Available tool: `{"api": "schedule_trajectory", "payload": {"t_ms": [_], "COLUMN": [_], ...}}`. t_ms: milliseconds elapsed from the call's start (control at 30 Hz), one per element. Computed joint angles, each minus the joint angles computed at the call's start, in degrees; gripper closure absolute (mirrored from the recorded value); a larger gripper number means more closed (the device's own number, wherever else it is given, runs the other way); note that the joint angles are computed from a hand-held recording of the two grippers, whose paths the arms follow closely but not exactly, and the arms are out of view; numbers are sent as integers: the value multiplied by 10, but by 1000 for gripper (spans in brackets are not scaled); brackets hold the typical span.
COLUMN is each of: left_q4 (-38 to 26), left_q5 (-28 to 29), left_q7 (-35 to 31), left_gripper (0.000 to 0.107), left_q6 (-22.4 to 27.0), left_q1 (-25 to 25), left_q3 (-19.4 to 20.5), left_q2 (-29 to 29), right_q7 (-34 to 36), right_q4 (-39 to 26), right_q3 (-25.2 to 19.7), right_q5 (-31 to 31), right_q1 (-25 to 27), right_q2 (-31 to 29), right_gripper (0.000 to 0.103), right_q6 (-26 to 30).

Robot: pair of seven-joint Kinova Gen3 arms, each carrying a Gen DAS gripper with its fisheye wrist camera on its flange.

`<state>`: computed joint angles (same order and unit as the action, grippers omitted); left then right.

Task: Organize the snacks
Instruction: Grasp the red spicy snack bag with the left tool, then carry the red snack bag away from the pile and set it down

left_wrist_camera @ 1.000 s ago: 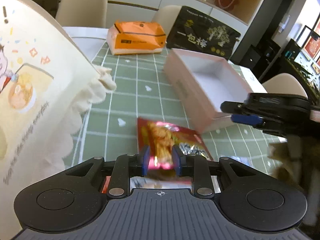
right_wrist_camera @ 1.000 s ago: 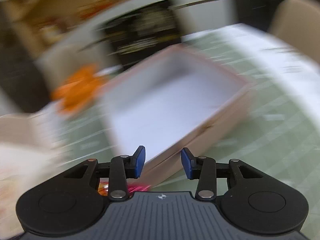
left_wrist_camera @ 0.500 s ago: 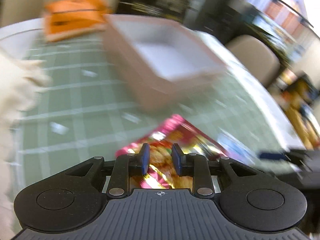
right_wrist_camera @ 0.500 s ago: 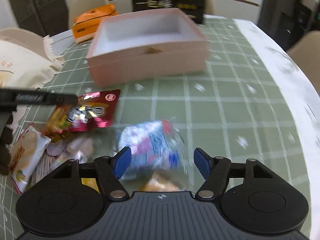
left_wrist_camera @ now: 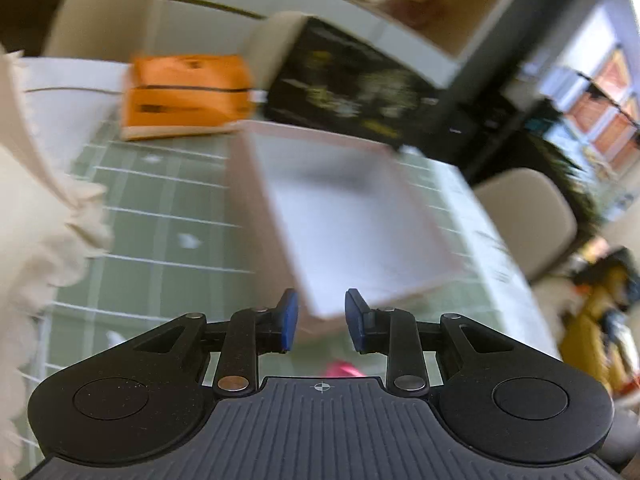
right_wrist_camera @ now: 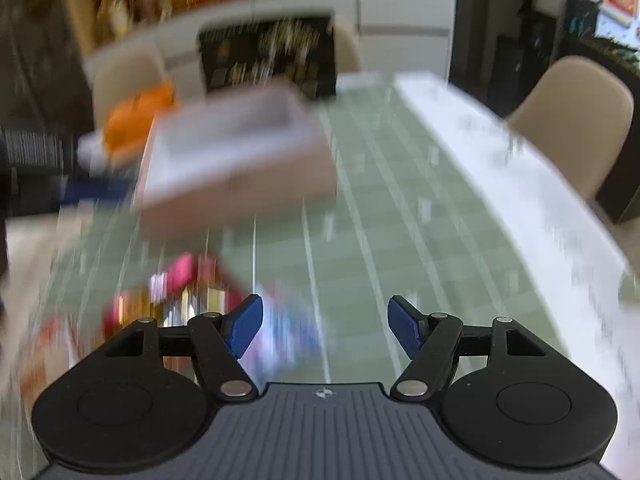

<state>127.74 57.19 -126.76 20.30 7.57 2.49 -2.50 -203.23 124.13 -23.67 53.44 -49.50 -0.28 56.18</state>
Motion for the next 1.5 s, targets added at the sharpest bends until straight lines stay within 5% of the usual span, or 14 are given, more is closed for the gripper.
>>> {"api": "schedule_trajectory", "payload": {"t_ms": [100, 200, 300, 433, 533, 633, 833, 933, 1100, 1233, 1333, 1500], "left_q4": [-9, -12, -22, -28, -40, -44, 13, 43, 108, 107, 103, 104], "left_q5": [-4, 41, 84, 101, 44, -14, 28, 83, 175, 124, 62, -14], "left_q7": [14, -47, -107, -175, -190, -177, -261, -314, -387, -345, -318, -295], "left_gripper": [75, 75, 73, 68, 67, 68, 66, 65, 67, 67, 67, 67], "left_q6": [-12, -44, -29, 27, 88, 135, 181, 175, 150, 162, 178, 216], "left_q1": [-1, -9, -18, -38, -35, -37, -53, -57, -67, -92, -94, -74], "left_q3": [0, 23, 31, 46, 47, 44, 3, -9, -50, -45, -35, -44], "left_q2": [23, 41, 67, 89, 90, 73, 19, 2, -61, -39, -27, -72], "right_q7": [37, 107, 177, 190, 163, 134, -5, -52, -106, -140, -135, -72], "right_q4": [-36, -96, -127, -85, -20, 16, 77, 77, 41, 21, -9, -46], "right_q3": [44, 60, 74, 9, -37, -102, -186, -181, -227, -221, -169, -105], "right_q5": [68, 117, 144, 81, 42, 5, -8, -63, -72, -23, 15, 43], "right_q1": [50, 122, 123, 194, 244, 281, 183, 106, 36, 7, -3, 81], "right_q2": [28, 102, 169, 127, 71, 36, -55, -86, -24, 20, 40, 66], "right_gripper": [33, 33, 43, 42, 41, 41, 34, 28, 28, 28, 28, 25], "right_q6": [-28, -76, -72, -112, -161, -137, 2, 19, 51, 50, 56, -37]}}
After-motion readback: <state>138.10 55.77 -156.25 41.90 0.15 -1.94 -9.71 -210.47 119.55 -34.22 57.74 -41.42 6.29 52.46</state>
